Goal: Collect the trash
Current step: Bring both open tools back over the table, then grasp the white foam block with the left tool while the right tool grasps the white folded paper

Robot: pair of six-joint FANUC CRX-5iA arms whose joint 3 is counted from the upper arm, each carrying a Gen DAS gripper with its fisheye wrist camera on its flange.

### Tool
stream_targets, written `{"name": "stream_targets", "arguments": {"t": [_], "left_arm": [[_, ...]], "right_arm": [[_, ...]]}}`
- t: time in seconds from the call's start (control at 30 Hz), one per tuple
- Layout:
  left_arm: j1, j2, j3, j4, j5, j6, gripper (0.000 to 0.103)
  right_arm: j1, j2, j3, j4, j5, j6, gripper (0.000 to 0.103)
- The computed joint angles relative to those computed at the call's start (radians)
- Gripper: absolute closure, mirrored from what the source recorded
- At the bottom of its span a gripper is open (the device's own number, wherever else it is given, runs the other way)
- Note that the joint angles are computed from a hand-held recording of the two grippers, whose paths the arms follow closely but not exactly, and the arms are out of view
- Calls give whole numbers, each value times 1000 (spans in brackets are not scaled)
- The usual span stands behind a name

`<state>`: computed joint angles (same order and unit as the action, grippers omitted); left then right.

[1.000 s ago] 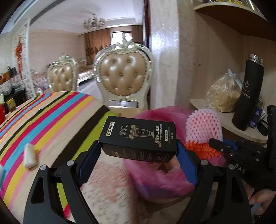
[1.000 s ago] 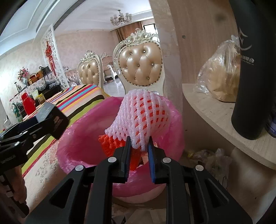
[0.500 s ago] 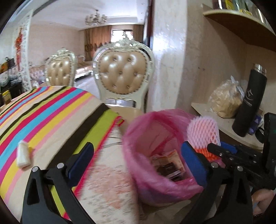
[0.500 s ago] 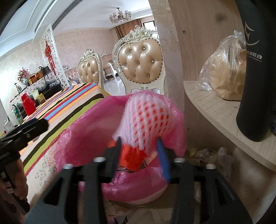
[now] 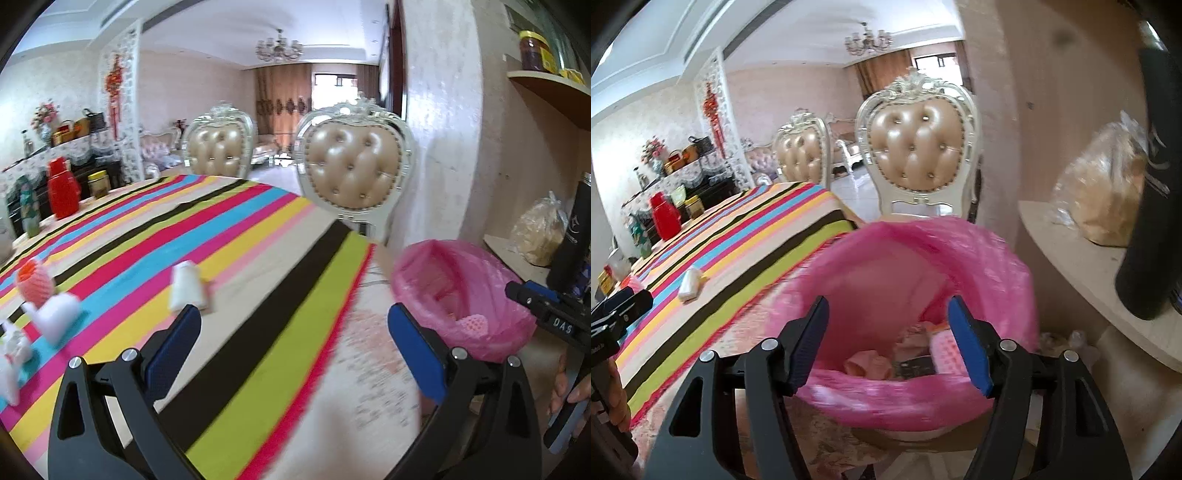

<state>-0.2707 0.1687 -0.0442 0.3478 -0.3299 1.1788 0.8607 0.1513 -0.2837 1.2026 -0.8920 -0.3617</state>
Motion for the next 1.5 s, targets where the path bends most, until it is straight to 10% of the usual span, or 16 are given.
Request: {"name": "stream_targets", "arguments": {"t": [0.33,0.83,1.5], "left_arm": [[106,-129,-56,-344,-42,288,5],[373,-219,-74,-571,-215,658,5],[389,-8,234,-782,-512,972,5]], "right_arm": [[52,132,192,-44,60,171,29],[129,437,664,-272,155,611,28],[107,798,1340,-585,-73,1047,26]]}}
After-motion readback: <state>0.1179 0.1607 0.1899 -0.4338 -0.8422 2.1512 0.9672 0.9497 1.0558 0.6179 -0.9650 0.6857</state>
